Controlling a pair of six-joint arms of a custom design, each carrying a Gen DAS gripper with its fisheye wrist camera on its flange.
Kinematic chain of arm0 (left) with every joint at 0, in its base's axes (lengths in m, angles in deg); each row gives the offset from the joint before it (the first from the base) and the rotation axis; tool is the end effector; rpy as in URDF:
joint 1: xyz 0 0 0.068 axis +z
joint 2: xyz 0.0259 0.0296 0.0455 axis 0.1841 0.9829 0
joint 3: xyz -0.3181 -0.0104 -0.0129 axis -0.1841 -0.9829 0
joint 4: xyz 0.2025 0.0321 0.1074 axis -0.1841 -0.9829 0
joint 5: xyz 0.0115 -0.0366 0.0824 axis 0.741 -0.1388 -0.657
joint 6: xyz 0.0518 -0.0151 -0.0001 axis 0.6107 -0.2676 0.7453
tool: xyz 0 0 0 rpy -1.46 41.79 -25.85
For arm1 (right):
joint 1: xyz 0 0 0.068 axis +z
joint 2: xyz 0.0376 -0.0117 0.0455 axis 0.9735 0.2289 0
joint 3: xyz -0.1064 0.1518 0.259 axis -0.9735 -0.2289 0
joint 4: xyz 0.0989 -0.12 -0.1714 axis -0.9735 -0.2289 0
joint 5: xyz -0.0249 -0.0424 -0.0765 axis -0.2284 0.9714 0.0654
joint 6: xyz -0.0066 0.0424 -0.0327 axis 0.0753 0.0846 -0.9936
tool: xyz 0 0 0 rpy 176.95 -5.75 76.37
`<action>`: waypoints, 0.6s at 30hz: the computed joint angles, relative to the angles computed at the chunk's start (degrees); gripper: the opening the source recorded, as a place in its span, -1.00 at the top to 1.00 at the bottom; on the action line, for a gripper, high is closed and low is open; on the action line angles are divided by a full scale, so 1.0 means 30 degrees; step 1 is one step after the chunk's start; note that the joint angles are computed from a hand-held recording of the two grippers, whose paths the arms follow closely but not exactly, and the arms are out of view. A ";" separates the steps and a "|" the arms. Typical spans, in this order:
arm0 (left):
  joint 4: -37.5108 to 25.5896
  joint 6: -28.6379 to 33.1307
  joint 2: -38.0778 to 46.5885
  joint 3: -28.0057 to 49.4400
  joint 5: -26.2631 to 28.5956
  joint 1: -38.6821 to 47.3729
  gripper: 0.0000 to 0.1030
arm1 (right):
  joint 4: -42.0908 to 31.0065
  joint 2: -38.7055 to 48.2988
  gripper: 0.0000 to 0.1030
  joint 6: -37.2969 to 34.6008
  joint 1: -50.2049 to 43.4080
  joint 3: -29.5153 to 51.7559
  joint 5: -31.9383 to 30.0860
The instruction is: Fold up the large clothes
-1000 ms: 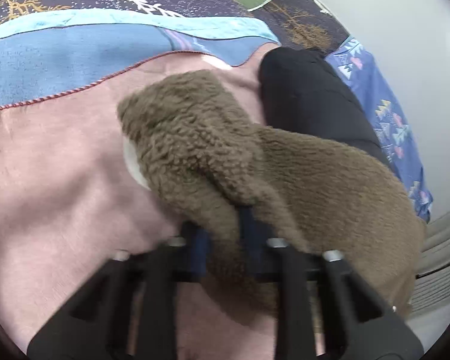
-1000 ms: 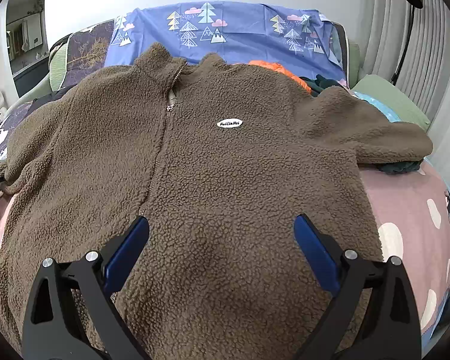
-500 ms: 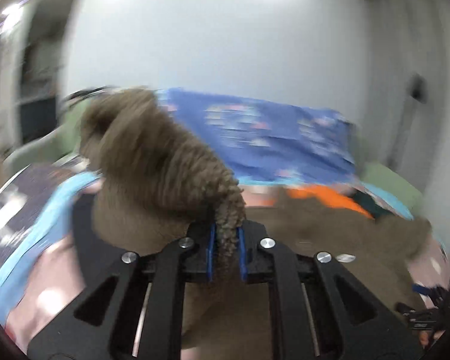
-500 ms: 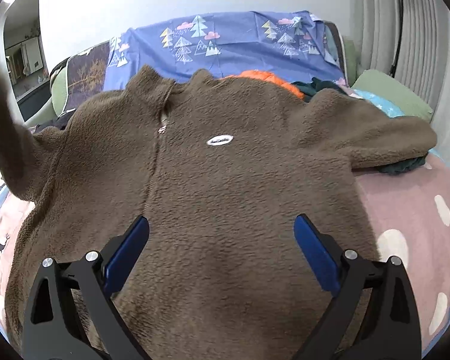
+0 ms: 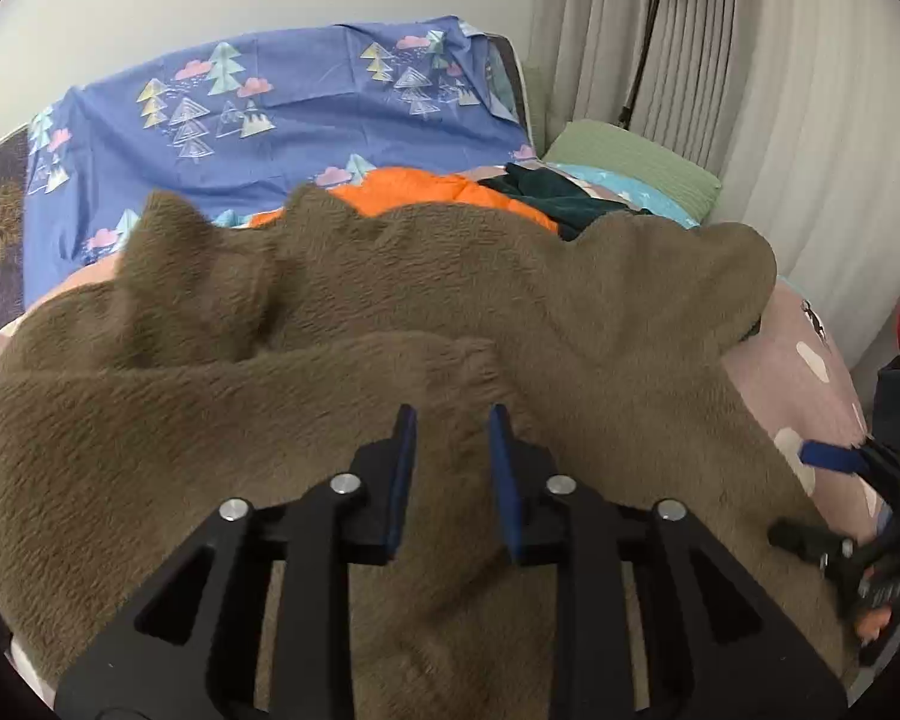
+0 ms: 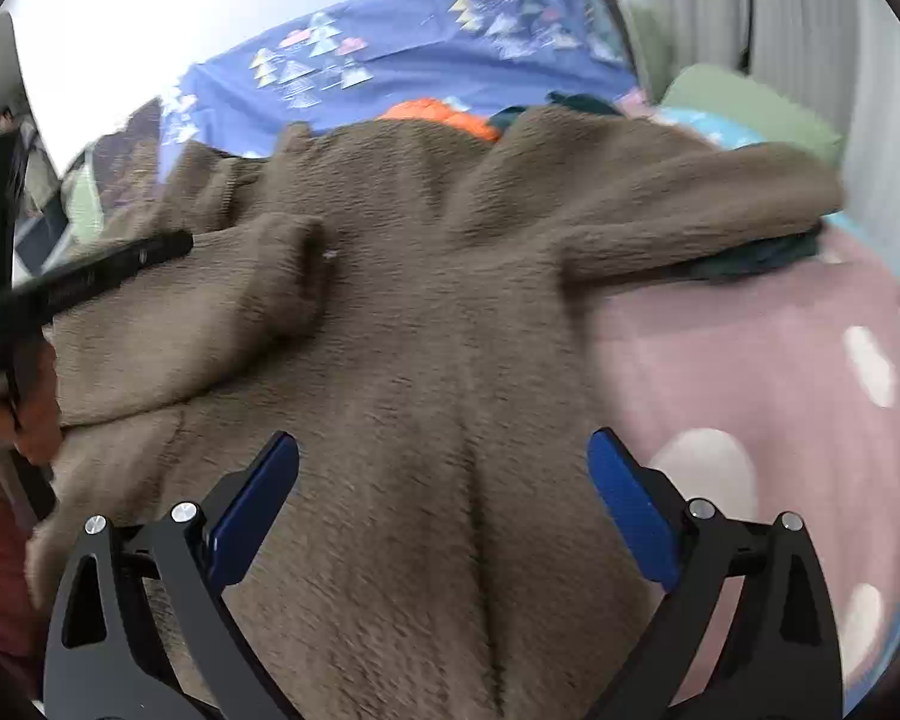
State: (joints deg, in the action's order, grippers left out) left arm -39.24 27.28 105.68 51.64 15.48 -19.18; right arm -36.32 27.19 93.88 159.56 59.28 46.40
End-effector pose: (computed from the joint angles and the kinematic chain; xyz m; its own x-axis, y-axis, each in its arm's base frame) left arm 0.3122 -0.1954 0.2485 -0.3905 0.5106 -0.7660 0.8459 0.5273 -0.0798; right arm 0.0459 0.1760 0.2516 -0.5893 0.5054 -0.6303 0.4947 0.8425 0.2131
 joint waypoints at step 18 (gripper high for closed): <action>-0.0838 0.1418 0.1567 -0.0811 0.0679 0.8938 0.43 | 1.4023 0.2451 0.40 -2.0149 -1.3019 0.1284 -0.4495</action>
State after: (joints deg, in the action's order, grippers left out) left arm -41.76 31.53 110.38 49.20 17.52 7.63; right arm 5.75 34.54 33.44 120.50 63.13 32.91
